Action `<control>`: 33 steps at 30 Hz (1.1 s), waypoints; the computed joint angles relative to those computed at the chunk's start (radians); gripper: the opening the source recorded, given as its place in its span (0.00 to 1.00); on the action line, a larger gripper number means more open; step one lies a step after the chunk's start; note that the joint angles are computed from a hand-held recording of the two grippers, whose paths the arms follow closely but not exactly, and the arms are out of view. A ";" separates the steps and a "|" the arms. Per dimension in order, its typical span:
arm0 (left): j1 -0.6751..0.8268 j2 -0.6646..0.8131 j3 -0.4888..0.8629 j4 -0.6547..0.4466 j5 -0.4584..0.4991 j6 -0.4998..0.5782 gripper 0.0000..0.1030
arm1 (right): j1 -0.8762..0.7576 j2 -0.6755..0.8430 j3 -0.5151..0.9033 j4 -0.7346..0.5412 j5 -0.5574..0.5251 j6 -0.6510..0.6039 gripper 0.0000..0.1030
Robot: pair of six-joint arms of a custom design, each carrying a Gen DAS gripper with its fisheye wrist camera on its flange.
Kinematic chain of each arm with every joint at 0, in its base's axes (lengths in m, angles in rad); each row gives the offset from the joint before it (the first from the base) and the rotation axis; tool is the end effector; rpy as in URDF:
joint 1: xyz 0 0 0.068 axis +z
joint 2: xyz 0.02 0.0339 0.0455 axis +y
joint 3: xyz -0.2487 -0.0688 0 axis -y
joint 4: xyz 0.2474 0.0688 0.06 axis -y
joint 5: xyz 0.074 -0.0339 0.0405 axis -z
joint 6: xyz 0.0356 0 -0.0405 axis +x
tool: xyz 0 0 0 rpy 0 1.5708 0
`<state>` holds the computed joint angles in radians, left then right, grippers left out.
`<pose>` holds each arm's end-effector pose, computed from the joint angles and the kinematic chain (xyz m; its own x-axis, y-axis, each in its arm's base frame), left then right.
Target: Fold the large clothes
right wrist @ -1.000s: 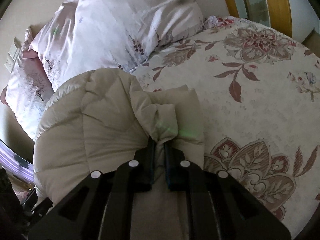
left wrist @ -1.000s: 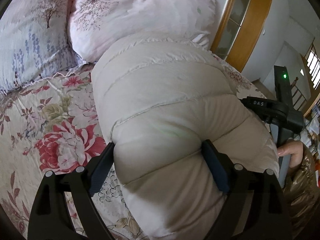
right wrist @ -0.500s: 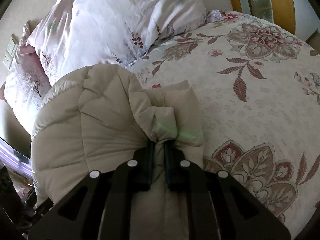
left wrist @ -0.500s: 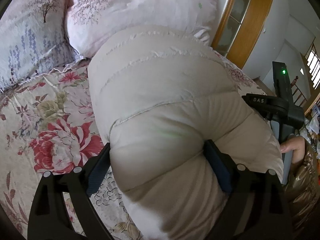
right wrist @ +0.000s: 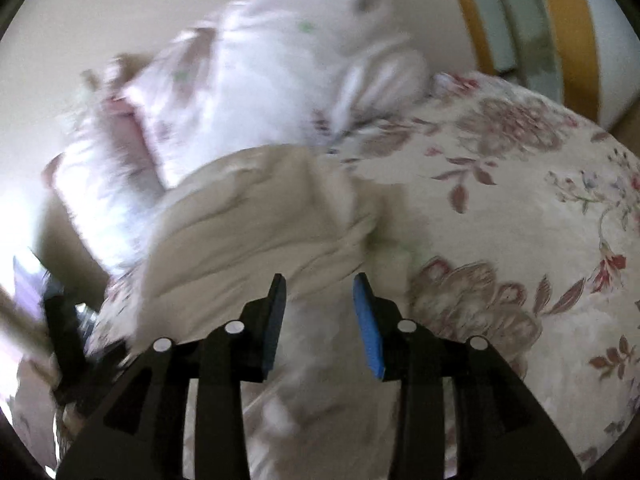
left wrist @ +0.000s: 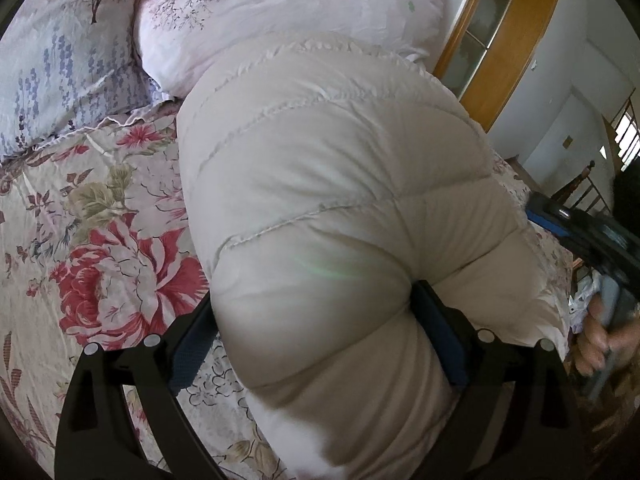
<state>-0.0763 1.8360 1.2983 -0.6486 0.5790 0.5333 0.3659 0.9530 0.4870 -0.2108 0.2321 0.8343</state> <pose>0.3648 -0.0474 0.1821 -0.6595 0.4772 -0.5809 0.7011 0.6693 -0.2461 0.1977 0.0670 0.1906 -0.5267 0.5702 -0.6304 0.3119 0.8195 0.4808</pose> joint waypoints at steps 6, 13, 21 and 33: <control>0.000 -0.003 -0.001 0.002 -0.003 0.002 0.92 | 0.134 0.055 0.014 0.004 0.012 -0.019 0.35; -0.003 -0.004 -0.005 0.009 -0.001 -0.005 0.92 | 0.073 0.234 -0.011 0.141 -0.057 -0.016 0.36; 0.000 -0.068 -0.062 0.044 -0.001 -0.022 0.91 | 0.025 0.201 0.005 0.084 -0.133 -0.017 0.45; 0.046 -0.118 -0.075 0.041 0.037 -0.023 0.91 | 0.067 0.047 0.132 -0.271 0.061 0.003 0.98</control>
<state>-0.0299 1.7178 1.2238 -0.6077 0.6160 0.5105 0.4334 0.9999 0.6187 -0.4821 0.2935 0.8373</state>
